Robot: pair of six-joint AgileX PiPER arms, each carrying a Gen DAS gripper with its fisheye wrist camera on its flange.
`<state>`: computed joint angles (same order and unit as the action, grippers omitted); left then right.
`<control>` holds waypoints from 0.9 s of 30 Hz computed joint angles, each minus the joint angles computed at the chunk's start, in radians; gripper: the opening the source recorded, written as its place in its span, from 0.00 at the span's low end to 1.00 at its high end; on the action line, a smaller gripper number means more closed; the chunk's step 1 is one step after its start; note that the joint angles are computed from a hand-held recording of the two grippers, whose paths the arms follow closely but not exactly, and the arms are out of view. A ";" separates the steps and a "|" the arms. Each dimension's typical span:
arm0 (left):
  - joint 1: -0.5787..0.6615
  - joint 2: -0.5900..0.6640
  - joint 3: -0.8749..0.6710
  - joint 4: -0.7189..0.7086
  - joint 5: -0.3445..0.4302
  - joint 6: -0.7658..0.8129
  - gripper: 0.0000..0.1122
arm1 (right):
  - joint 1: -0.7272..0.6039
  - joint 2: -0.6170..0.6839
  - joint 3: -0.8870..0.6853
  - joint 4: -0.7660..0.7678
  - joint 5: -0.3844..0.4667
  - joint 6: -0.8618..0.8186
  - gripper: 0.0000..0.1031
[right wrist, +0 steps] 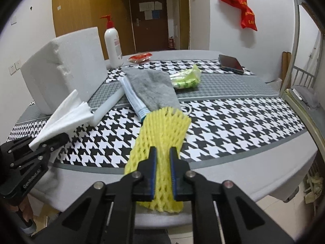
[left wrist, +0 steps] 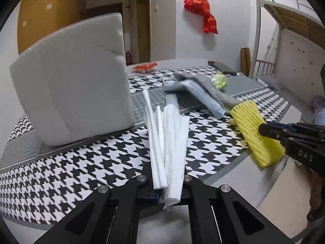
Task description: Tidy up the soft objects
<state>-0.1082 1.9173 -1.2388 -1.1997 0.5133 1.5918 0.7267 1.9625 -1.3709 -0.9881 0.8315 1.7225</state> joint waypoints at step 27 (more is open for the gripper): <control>0.195 -0.288 0.140 -0.174 0.156 0.150 0.05 | 0.110 -0.142 0.042 -0.263 0.047 0.150 0.14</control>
